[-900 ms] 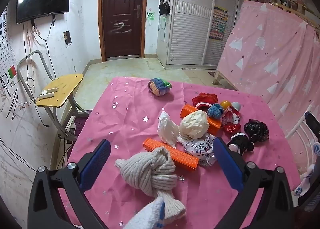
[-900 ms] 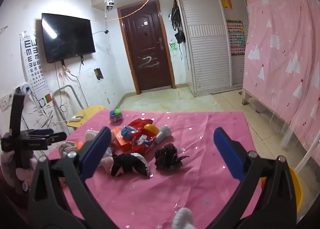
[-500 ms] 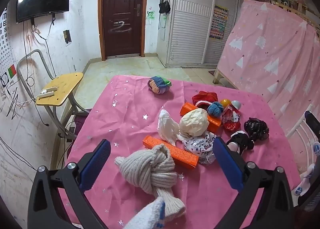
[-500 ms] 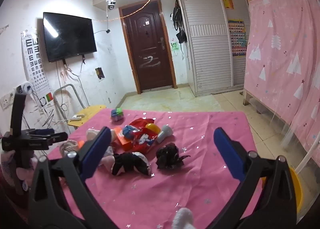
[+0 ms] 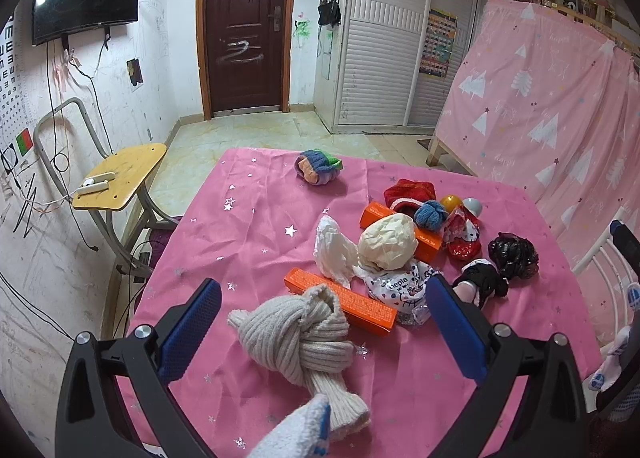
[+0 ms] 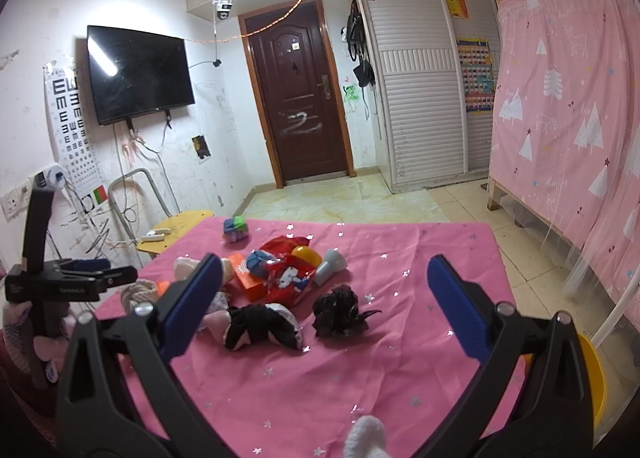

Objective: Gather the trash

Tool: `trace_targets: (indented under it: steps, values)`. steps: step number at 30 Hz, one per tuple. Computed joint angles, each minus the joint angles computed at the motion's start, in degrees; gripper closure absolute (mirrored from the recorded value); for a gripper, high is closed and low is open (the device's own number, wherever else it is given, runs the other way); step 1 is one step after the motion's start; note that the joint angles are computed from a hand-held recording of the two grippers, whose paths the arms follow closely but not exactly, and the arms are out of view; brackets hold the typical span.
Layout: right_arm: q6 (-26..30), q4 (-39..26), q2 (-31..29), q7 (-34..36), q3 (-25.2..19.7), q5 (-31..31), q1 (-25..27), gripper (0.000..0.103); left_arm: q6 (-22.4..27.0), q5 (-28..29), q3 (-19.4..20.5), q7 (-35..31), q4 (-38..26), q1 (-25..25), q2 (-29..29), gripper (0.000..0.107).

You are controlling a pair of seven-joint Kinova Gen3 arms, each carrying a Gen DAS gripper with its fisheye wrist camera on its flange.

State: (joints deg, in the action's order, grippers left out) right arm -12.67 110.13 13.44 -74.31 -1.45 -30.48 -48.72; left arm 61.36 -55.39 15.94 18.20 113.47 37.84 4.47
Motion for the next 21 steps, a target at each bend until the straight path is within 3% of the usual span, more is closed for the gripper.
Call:
trace_targets:
  steps: [21]
  values:
    - [-0.58, 0.23, 0.44, -0.23, -0.82, -0.04, 0.39, 0.004, -0.72, 0.22, -0.29, 0.62, 0.37, 0.41, 0.57, 0.014]
